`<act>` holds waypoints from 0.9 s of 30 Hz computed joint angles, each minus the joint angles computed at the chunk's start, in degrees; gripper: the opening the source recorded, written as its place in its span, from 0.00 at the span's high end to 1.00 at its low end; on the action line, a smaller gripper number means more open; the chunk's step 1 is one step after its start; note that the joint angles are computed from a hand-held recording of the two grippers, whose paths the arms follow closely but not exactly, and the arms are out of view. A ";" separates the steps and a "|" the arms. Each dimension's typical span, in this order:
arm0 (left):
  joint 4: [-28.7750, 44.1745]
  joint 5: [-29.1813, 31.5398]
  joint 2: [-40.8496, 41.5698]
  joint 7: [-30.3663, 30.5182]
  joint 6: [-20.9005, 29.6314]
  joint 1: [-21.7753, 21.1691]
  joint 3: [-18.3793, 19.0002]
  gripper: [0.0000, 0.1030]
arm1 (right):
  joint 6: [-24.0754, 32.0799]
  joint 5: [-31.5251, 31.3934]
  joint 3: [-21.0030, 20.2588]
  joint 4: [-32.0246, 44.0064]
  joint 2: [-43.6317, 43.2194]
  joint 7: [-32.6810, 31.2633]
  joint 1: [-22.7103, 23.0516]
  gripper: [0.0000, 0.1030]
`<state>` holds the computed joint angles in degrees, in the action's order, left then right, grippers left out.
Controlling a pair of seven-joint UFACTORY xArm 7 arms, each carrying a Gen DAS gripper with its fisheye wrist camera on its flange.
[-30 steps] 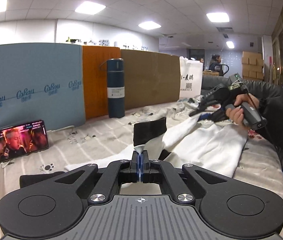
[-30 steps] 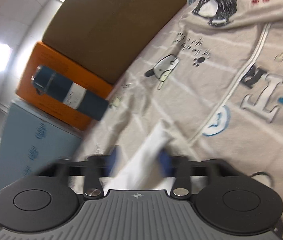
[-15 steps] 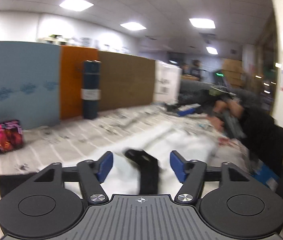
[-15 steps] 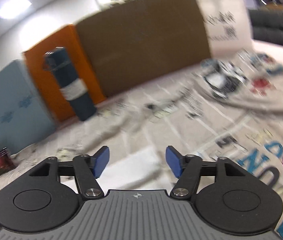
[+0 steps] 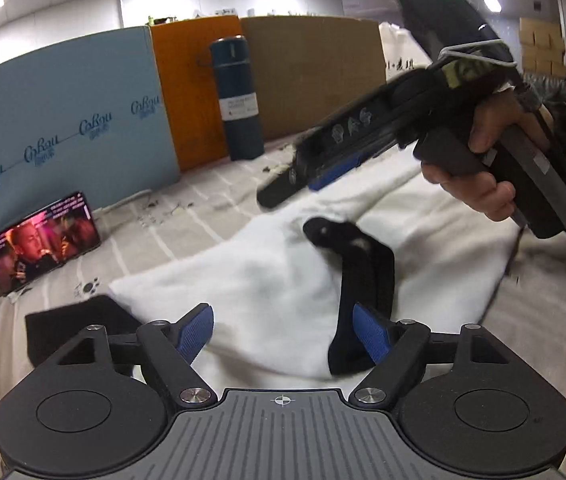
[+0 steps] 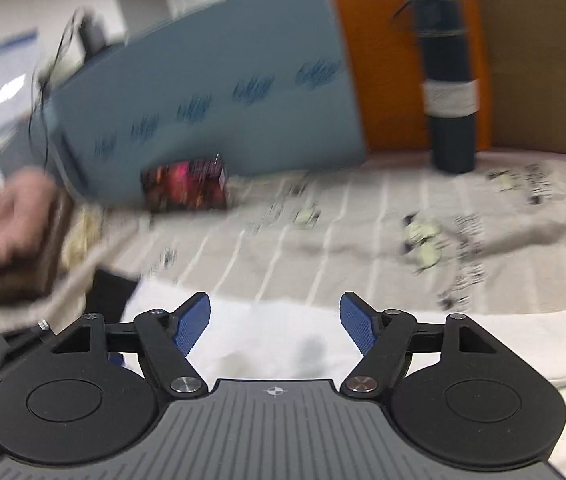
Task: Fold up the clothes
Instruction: 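Open both tools and release the folded shirt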
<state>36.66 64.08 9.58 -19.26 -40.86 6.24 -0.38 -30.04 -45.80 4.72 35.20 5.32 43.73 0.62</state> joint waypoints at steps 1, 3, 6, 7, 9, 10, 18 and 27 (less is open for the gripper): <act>-0.01 0.25 0.12 -0.57 -0.04 0.15 0.04 0.19 | 1.42 -1.73 0.24 0.47 0.25 0.26 0.01 0.32; 0.44 1.21 0.51 -1.90 -0.22 0.44 0.08 0.18 | 3.38 -1.98 0.26 -0.14 -0.10 -1.92 0.27 0.32; 0.38 0.27 0.77 -1.36 0.18 0.17 0.02 0.15 | 3.65 3.87 -0.10 -2.94 -0.73 -9.05 1.64 0.32; -0.08 -0.77 0.57 -0.27 0.25 -0.02 -0.01 0.14 | 2.78 5.74 -0.22 -3.58 -0.28 -11.66 2.01 0.31; -1.30 -2.83 -0.05 1.87 -0.11 -0.25 -0.04 0.14 | -0.50 10.72 -0.48 -4.82 1.28 -18.11 2.93 0.27; -1.97 -3.77 -0.44 2.77 -0.49 -0.30 -0.03 0.14 | -1.17 10.66 -0.26 -4.86 1.59 -18.26 2.50 0.27; -8.80 -14.72 -4.02 4.11 -11.13 -1.77 -0.77 0.14 | -14.46 -7.64 -4.26 -6.32 -1.40 -6.36 -5.76 0.16; -14.96 -30.82 -4.47 15.56 -19.23 -13.01 -5.83 0.12 | -23.98 -16.68 -13.06 -5.48 1.00 -2.22 -16.41 0.14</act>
<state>21.70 33.27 5.11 -3.69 -60.09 -6.78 -6.21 -54.02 -62.48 -8.34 29.72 6.31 41.51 -15.78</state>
